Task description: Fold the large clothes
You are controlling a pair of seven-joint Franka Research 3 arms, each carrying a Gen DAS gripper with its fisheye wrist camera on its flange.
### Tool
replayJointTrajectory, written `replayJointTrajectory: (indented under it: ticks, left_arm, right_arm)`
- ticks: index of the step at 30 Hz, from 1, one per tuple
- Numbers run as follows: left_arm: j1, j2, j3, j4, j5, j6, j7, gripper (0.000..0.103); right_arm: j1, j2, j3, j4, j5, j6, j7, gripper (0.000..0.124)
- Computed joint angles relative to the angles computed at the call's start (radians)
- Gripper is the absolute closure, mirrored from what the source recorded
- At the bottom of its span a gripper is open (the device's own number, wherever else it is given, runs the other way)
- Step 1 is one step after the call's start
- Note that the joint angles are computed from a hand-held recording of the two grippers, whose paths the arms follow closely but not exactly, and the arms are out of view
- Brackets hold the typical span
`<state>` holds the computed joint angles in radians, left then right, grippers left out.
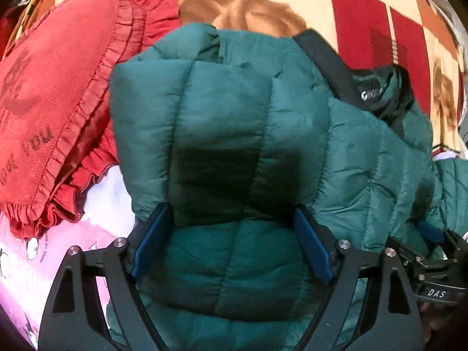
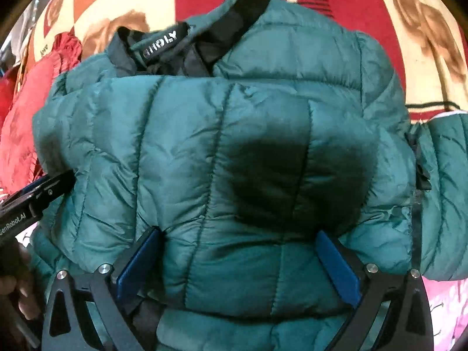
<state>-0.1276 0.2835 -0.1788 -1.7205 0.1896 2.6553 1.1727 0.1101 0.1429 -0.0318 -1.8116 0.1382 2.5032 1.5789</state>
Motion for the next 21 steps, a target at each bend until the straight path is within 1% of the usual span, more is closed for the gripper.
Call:
replayJointTrajectory:
  ticks: [1, 2, 3, 4, 5, 6, 7, 8, 9, 11, 12, 13, 14, 15, 16, 17, 18, 19, 20, 21]
  left_arm:
    - [-0.001, -0.007, 0.003, -0.002, -0.002, 0.009, -0.019, 0.018]
    - [-0.003, -0.026, 0.010, -0.025, -0.001, 0.042, -0.054, 0.018]
    - [0.002, -0.038, 0.012, -0.042, -0.006, 0.063, -0.071, 0.018]
    - [0.005, -0.044, 0.013, -0.049, -0.010, 0.066, -0.084, 0.018]
    - [0.009, -0.039, 0.010, -0.045, -0.017, 0.049, -0.085, 0.018]
    - [0.016, -0.020, 0.002, -0.023, -0.031, 0.008, -0.061, 0.018]
    - [0.019, -0.001, -0.002, -0.004, -0.036, -0.025, -0.038, 0.018]
    - [0.017, 0.003, -0.001, -0.004, -0.032, -0.026, -0.035, 0.018]
    - [0.009, -0.004, 0.007, -0.006, -0.012, -0.026, -0.050, 0.018]
    - [-0.001, -0.027, 0.016, -0.014, 0.012, -0.023, -0.085, 0.018]
    - [0.001, -0.050, 0.014, -0.037, 0.004, 0.003, -0.102, 0.018]
    - [0.007, -0.071, 0.008, -0.057, -0.015, 0.026, -0.109, 0.018]
    - [0.011, -0.088, 0.003, -0.073, -0.030, 0.043, -0.112, 0.018]
    - [0.016, -0.106, -0.005, -0.091, -0.054, 0.065, -0.104, 0.018]
    - [0.023, -0.123, -0.016, -0.108, -0.085, 0.089, -0.079, 0.018]
    - [0.027, -0.136, -0.023, -0.120, -0.107, 0.106, -0.051, 0.018]
    - [0.021, -0.153, -0.025, -0.136, -0.107, 0.115, -0.047, 0.018]
    - [0.010, -0.159, -0.023, -0.130, -0.094, 0.113, -0.057, 0.018]
    - [0.008, -0.157, -0.025, -0.123, -0.100, 0.118, -0.045, 0.018]
    - [0.010, -0.144, -0.029, -0.109, -0.120, 0.125, -0.016, 0.018]
  right_arm:
    - [0.009, -0.034, -0.011, -0.037, -0.028, 0.046, 0.032, 0.021]
    - [0.017, -0.066, -0.019, -0.075, -0.050, 0.113, 0.059, 0.021]
    - [0.014, -0.087, -0.017, -0.103, -0.047, 0.170, 0.058, 0.021]
    - [0.010, -0.095, -0.014, -0.115, -0.036, 0.195, 0.047, 0.021]
    - [0.004, -0.094, -0.011, -0.114, -0.044, 0.188, 0.057, 0.021]
    - [-0.009, -0.077, -0.001, -0.091, -0.033, 0.133, 0.044, 0.021]
    - [-0.023, -0.031, 0.008, -0.040, 0.017, 0.046, 0.008, 0.021]
    - [-0.031, -0.018, 0.011, -0.023, 0.057, 0.013, -0.015, 0.021]
    - [-0.033, -0.040, 0.004, -0.037, 0.098, 0.033, -0.025, 0.021]
    - [-0.029, -0.090, -0.019, -0.077, 0.071, 0.112, 0.008, 0.021]
    - [-0.033, -0.124, -0.032, -0.107, 0.029, 0.179, 0.045, 0.021]
    - [-0.049, -0.175, -0.045, -0.156, -0.048, 0.262, 0.124, 0.021]
    - [-0.073, -0.203, -0.050, -0.183, -0.103, 0.306, 0.193, 0.021]
    - [-0.113, -0.235, -0.055, -0.215, -0.178, 0.359, 0.287, 0.021]
    - [-0.173, -0.254, -0.049, -0.228, -0.296, 0.391, 0.410, 0.021]
    - [-0.232, -0.281, -0.035, -0.246, -0.396, 0.392, 0.514, 0.021]
    - [-0.285, -0.279, -0.046, -0.233, -0.439, 0.373, 0.556, 0.021]
    - [-0.316, -0.263, -0.071, -0.212, -0.437, 0.360, 0.538, 0.021]
    - [-0.325, -0.247, -0.108, -0.191, -0.381, 0.338, 0.461, 0.021]
    - [-0.343, -0.205, -0.148, -0.135, -0.323, 0.286, 0.379, 0.021]
